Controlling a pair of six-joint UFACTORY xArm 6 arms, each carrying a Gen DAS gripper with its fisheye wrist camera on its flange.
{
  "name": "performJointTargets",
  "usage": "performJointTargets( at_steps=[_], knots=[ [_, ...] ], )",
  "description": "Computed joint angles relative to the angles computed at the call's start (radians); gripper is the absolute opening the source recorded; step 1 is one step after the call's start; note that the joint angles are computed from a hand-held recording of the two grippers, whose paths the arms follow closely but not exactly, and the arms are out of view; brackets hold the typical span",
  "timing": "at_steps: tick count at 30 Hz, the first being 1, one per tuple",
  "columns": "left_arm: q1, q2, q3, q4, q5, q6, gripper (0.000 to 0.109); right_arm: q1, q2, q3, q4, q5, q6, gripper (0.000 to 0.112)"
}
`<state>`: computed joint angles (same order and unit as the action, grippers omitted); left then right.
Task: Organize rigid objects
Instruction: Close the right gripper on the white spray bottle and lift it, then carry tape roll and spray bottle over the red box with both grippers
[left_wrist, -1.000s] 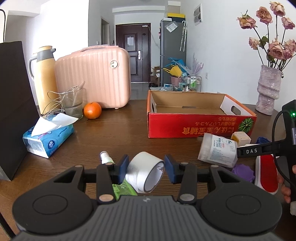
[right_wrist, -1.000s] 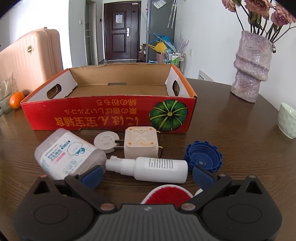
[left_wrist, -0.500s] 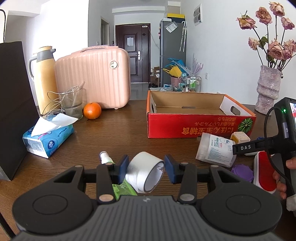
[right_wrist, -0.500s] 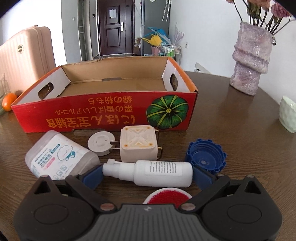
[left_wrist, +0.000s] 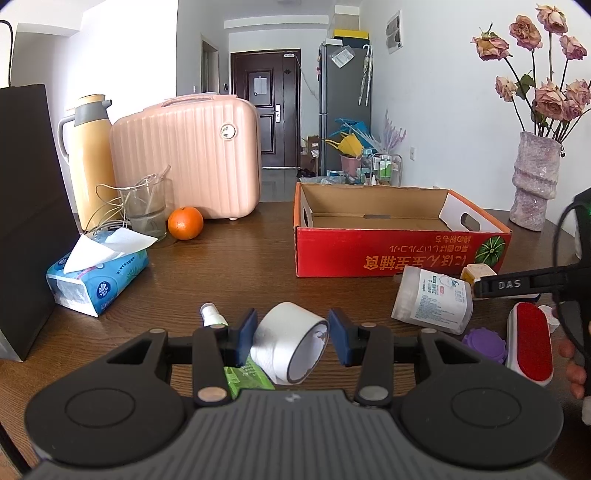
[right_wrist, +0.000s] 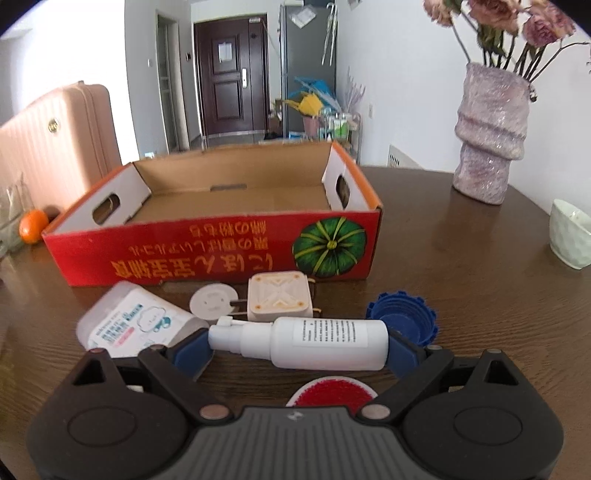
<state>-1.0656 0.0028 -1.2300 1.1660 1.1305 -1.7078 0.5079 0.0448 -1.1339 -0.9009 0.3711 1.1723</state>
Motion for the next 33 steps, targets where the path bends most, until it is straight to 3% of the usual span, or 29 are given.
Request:
performJointTargets(
  at_steps=[14,33],
  knots=[
    [-0.004,-0.002,0.003,0.013,0.003,-0.006,0.044,0.025,-0.175,0.14,-0.233,-0.058,0.223,0.096],
    [-0.016,0.04,-0.059,0.027,0.033,-0.001,0.044,0.056,-0.304,0.239,-0.38,-0.092,0.36,0.096]
  ],
)
